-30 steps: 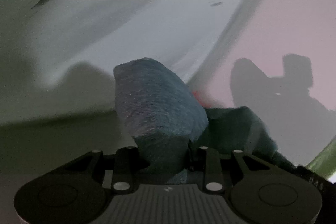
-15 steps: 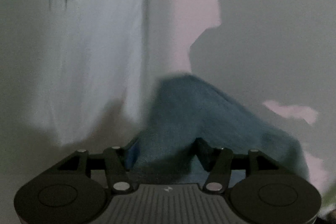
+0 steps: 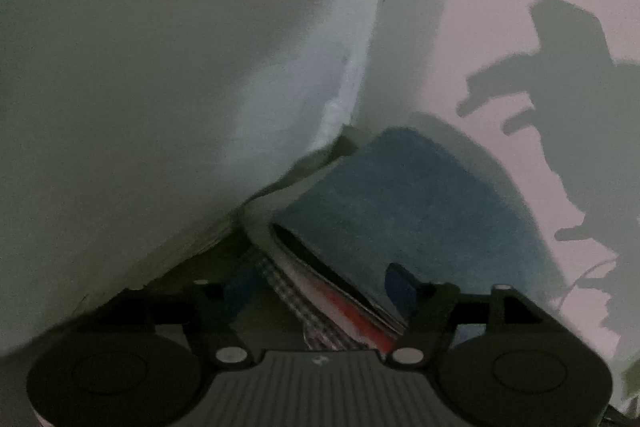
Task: Fold clothes
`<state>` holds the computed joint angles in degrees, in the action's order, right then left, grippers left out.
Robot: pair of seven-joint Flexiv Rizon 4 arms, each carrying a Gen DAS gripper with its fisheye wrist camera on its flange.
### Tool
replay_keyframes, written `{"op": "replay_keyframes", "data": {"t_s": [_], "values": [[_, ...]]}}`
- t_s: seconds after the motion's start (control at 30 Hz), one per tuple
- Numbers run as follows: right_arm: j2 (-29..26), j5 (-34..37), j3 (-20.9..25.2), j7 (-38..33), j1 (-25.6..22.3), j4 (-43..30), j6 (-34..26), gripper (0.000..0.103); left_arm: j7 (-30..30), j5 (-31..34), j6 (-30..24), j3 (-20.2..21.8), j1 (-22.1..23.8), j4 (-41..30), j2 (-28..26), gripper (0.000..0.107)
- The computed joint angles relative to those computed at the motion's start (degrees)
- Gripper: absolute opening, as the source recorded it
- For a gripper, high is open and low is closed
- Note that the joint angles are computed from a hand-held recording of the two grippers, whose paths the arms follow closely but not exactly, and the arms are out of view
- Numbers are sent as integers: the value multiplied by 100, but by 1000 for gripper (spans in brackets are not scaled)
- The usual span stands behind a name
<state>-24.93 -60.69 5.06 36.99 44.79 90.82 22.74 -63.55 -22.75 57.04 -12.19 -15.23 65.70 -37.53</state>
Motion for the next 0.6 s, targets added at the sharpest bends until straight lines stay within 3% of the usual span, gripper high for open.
{"op": "replay_keyframes", "data": {"t_s": [0.13,0.3,0.37,0.43,0.5,0.6], "values": [[53,-523,-50,-296,237,-206,-274,103,588,-660,588,-364,459,1272,966,84],[24,-1173,-42,-873,566,-703,-261,103,1953,-2415,1632,-736,870,2844,2271,94],[-20,-1374,-59,-1104,746,-950,-264,103,2682,-3119,2244,-724,825,3442,2800,96],[-42,-1493,-41,-1148,952,-1110,-256,103,3758,-4214,2797,-690,694,4015,3358,97],[-105,-1588,-17,-1182,1185,-1253,-223,103,4835,-5493,3207,-490,381,4482,3900,100],[-352,-1531,-32,-1418,1643,-1658,-461,103,5839,-6832,3831,-95,-158,5104,4649,101]]}}
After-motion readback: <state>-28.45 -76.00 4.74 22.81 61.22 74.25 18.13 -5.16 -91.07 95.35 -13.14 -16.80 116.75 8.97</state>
